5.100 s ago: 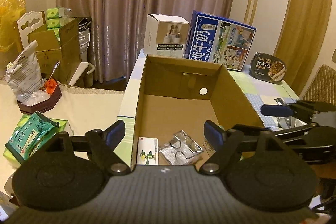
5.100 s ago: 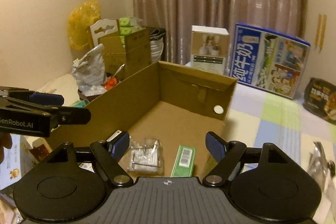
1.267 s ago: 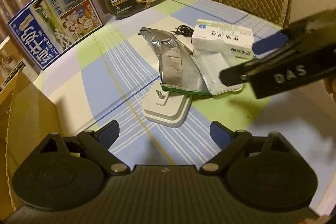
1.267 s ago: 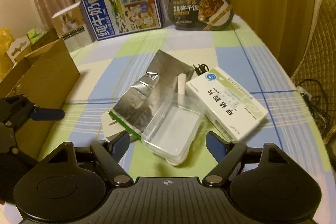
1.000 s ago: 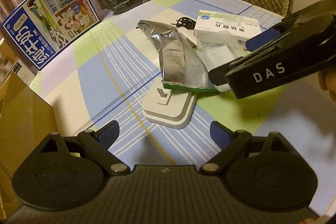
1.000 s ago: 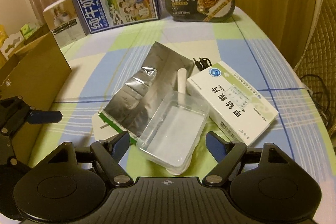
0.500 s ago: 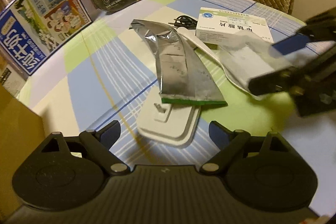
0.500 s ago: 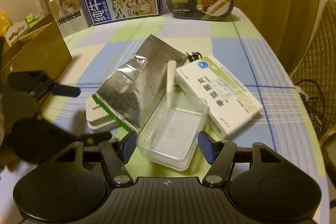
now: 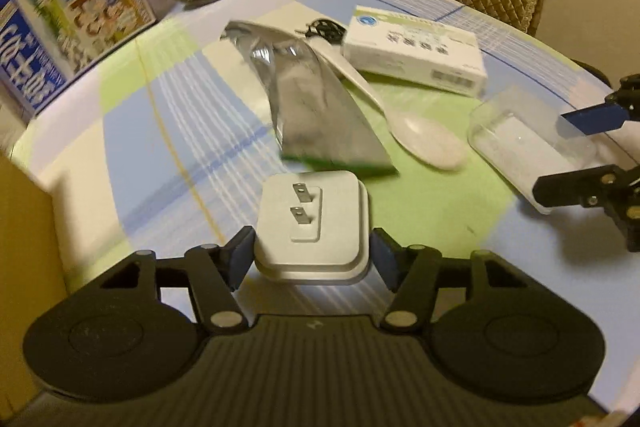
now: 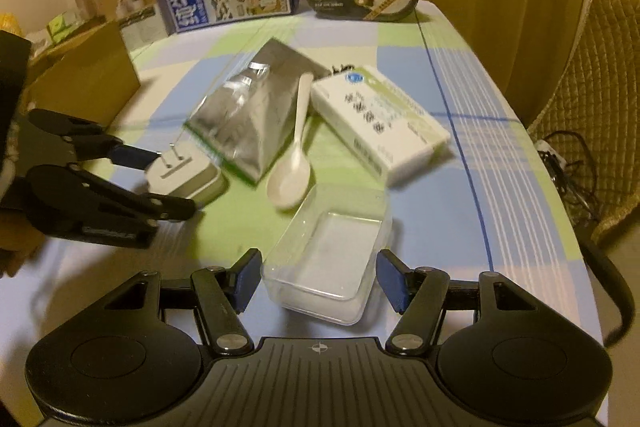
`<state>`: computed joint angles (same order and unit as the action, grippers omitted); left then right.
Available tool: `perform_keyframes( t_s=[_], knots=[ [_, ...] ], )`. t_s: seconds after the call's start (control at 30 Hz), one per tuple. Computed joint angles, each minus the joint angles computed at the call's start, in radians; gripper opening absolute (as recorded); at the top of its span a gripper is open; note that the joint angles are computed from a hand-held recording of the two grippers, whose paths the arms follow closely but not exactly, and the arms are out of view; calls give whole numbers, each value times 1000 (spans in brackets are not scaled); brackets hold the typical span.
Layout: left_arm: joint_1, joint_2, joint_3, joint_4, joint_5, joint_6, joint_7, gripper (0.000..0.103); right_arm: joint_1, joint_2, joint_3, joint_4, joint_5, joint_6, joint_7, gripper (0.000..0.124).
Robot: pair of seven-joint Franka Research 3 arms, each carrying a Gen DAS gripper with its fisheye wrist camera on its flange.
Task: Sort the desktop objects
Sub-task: 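Grasp the clear plastic tray with the right tool while the left tool grasps the white plug charger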
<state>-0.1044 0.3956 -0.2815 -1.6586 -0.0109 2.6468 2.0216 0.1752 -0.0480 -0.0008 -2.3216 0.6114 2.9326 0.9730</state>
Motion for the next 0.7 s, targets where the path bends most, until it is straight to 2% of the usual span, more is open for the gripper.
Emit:
perform_keyframes(
  t_s=[0.13,0.23,0.33,0.4,0.43,0.57,0.7],
  knots=[
    [4,-163,-5,-229,-33,84,-39,57,2,-95,-1,-108,-56,-12,-9,60],
    [1,-271,-11,-366,-117,117,-47,58,18,-161,-19,-173,-52,-30,-34,60],
    [-32,-364,7,-481,-184,156,-74,58,13,-206,-13,-222,-76,-12,7,61],
    [-61,-409,24,-548,-236,211,-57,60,15,-221,-14,-240,-79,-8,45,64],
    [-75,-422,35,-566,-260,220,-34,62,16,-224,-14,-245,-80,-2,62,65],
    [-101,-435,73,-579,-236,225,-71,63,10,-215,1,-256,-104,55,155,71],
    [-109,-425,87,-568,-230,224,-72,68,10,-195,2,-247,-135,74,218,75]
  ],
)
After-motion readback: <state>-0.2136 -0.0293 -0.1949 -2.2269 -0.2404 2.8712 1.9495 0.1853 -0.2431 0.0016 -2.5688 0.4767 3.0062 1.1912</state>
